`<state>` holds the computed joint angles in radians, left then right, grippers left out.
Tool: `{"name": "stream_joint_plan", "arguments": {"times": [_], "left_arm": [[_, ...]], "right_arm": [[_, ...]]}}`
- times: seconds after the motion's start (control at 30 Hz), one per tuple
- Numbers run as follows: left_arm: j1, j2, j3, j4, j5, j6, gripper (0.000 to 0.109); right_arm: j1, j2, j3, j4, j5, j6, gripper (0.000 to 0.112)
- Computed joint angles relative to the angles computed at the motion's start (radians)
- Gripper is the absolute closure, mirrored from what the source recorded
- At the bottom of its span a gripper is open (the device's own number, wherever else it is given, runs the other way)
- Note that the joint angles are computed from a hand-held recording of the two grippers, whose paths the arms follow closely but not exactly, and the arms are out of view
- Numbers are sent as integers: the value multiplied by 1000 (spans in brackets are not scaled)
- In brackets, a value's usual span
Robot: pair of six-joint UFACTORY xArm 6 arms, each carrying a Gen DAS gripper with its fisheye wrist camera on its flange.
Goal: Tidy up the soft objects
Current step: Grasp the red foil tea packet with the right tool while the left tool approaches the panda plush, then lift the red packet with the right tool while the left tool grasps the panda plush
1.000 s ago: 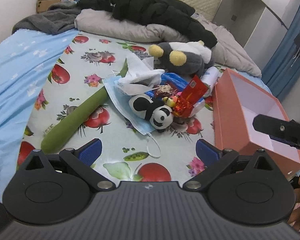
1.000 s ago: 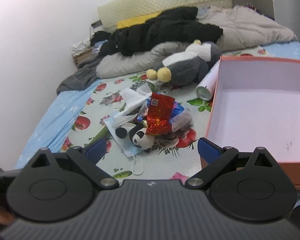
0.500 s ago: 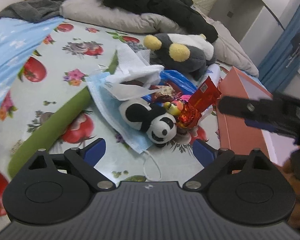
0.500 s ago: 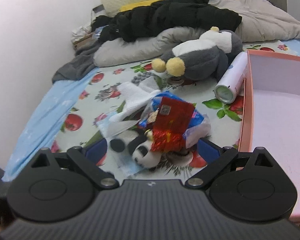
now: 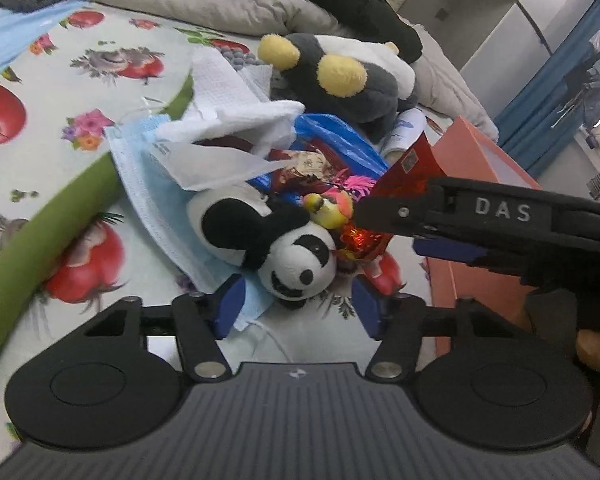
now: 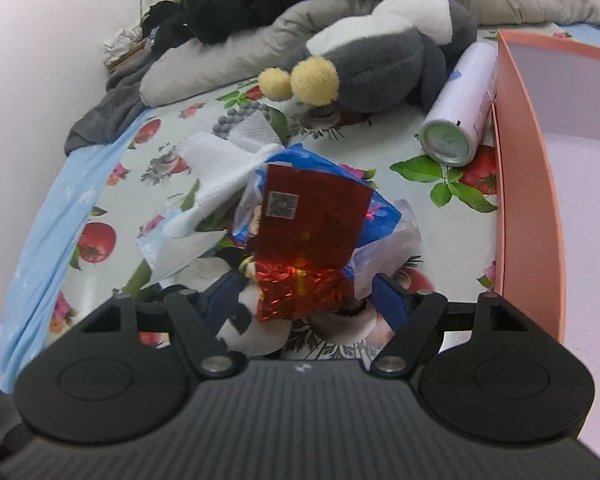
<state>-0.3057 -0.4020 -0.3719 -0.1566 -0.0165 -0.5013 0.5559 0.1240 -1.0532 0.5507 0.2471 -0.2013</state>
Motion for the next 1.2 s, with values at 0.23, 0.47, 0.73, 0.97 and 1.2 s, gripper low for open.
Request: {"name": "stream_joint_plan", "arguments": {"times": [0.23, 0.47, 0.73, 0.97, 1.2], "left_arm": [[19, 70, -25, 125, -38, -105, 71], [96, 53, -21, 516, -49, -443, 81], [105, -78, 19, 658, -4, -559, 87], [60, -221, 63, 635, 58, -544, 108], [17, -381, 133, 610, 180, -574, 108]], "right_arm": [[-1, 51, -31, 23, -2, 9, 37], [7, 45, -23, 77, -13, -44, 58], [25, -59, 58, 109, -59, -98, 58], [40, -179, 171, 35, -135, -51, 58], [30, -286, 292, -221, -144, 177, 58]]}}
